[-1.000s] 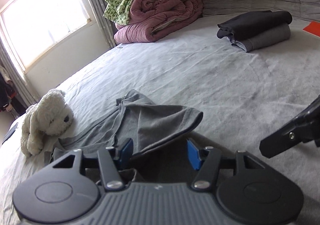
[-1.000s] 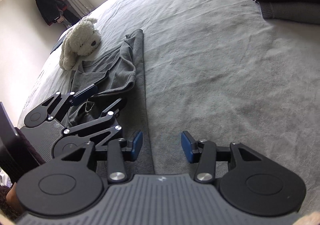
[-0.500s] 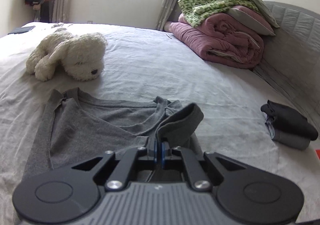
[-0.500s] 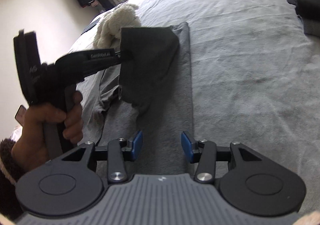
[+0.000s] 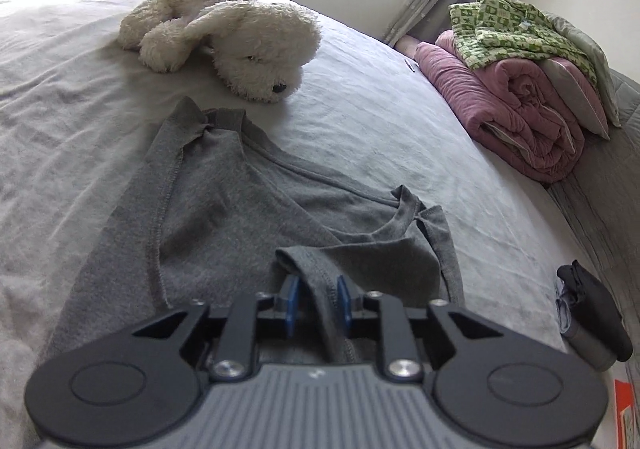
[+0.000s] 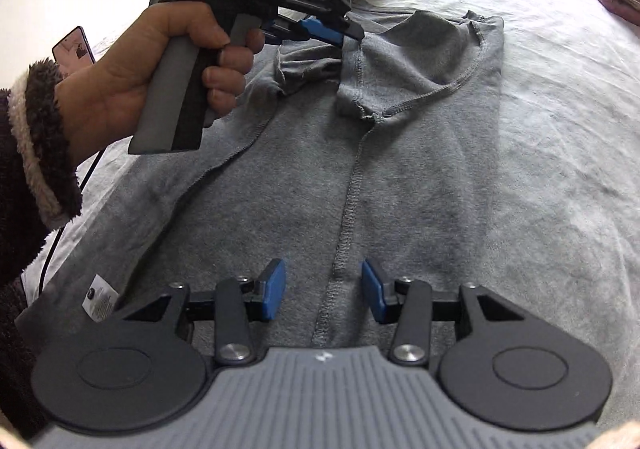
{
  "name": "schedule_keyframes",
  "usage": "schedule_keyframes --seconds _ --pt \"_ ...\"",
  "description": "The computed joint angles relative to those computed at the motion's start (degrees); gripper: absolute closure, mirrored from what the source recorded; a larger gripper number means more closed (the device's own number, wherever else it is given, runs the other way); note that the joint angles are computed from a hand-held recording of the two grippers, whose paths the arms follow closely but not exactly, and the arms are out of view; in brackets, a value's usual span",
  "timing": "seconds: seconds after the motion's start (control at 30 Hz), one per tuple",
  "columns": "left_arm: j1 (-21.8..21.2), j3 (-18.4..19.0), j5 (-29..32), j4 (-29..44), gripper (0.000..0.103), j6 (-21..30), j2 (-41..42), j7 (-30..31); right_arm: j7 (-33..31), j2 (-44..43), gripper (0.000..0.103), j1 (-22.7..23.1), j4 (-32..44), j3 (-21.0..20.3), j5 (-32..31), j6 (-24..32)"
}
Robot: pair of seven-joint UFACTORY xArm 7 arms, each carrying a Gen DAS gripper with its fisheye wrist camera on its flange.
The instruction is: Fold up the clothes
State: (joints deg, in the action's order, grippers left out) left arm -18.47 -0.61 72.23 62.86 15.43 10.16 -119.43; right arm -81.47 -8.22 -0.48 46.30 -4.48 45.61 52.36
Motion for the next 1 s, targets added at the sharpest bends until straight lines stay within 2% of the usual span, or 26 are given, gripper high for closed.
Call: schedule_keyframes --seconds 0.1,0.17,0.2,0.23,0.27,0.3,0.4,0.57,0.67,0.73,0.87,1.0 --pt "0.2 0.3 -1.7 1.1 0.067 -0.2 1.5 -0.7 -0.2 0.1 0.059 -0.1 -0.1 0.0 0.2 -0.2" --pt "-0.4 0.8 -2.2 1.9 0.076 0.2 2.4 -1.2 -0.6 0.0 0.062 0.1 -0.3 0.1 0.5 -0.7" --pt "-0.9 1.2 -1.5 2.4 0.085 0.7 2.7 -1.9 -1.0 0.1 0.066 0.1 -0.4 0.1 0.8 -1.0" --pt "-1.4 1.3 -1.0 2.7 0.092 1.4 2.8 -2.6 -1.2 0.3 0.073 0.2 -0.5 0.2 1.0 -1.7" --pt "-2.0 1.6 0.5 2.9 0.097 2.3 2.7 -3.8 -1.2 0.4 0.079 0.2 -0.5 0.3 1.1 -2.5" --pt "-2.6 1.4 1.6 3.1 0.1 3.8 2.5 -4.3 -0.9 0.6 0.089 0.2 -0.4 0.4 1.3 -3.2" --pt "-3.6 0.4 5.4 3.6 0.1 8.2 1.4 -5.2 1.3 2.2 0.099 -0.4 1.4 0.0 1.4 -1.9" --pt "-3.7 -2.2 10.2 3.4 0.1 14.4 -0.8 -6.0 4.5 4.5 0.099 -2.6 5.3 -0.8 2.9 5.3" --pt "-2.9 -3.2 8.3 3.6 0.1 16.2 -0.9 -2.9 6.6 6.3 0.099 -4.2 8.0 -0.9 4.7 10.7" --pt "-2.7 -3.5 7.0 3.7 0.1 17.7 -0.8 -1.4 7.1 6.7 0.099 -5.0 8.5 -0.5 6.0 12.3" --pt "-2.6 -3.5 7.3 3.5 0.1 19.4 -0.5 -1.7 7.3 6.4 0.098 -5.0 7.7 0.7 6.6 10.5" --pt "-2.4 -3.5 6.1 3.8 0.1 19.7 0.2 0.5 7.4 6.9 0.087 -4.6 7.6 1.2 5.8 10.1"
